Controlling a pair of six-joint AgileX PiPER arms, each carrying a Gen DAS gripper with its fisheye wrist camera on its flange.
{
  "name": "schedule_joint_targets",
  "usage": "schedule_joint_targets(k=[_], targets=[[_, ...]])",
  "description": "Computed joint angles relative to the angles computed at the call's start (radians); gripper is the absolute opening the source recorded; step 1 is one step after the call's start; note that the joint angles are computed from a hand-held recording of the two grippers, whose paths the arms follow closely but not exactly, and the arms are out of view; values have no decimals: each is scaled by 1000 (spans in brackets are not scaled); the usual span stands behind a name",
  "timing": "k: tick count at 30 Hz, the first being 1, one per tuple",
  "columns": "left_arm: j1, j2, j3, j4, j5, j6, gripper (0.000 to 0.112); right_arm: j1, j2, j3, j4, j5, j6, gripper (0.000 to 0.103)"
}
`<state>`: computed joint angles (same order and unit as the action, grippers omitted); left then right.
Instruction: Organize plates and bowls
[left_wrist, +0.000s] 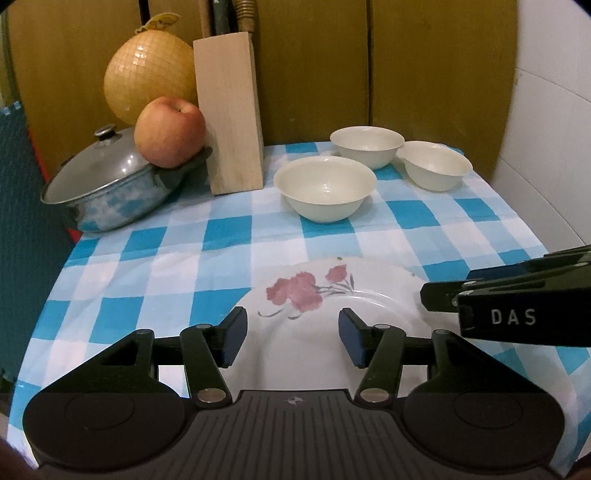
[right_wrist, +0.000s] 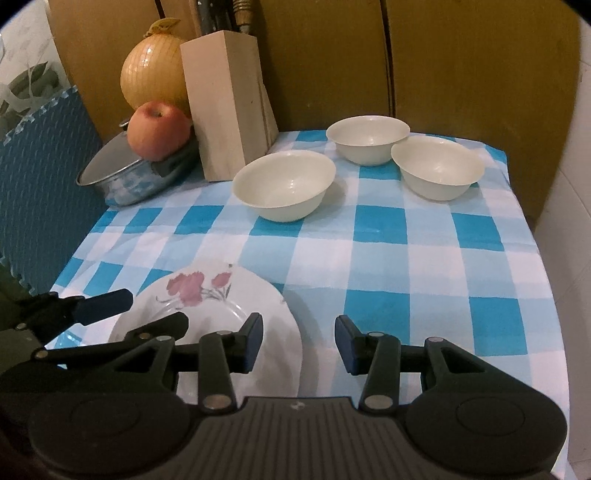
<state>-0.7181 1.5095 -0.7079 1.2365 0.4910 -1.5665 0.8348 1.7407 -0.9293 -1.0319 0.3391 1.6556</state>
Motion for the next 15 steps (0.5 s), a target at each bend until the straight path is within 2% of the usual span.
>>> schedule_joint_targets(k=[5,15], targets=[[10,10,-16,15,3,-1,65,-14,-1,-9,-22,1,23,39],[58,49,-89,41,9,7,67,-65,6,-60,34,-2,-43,40]])
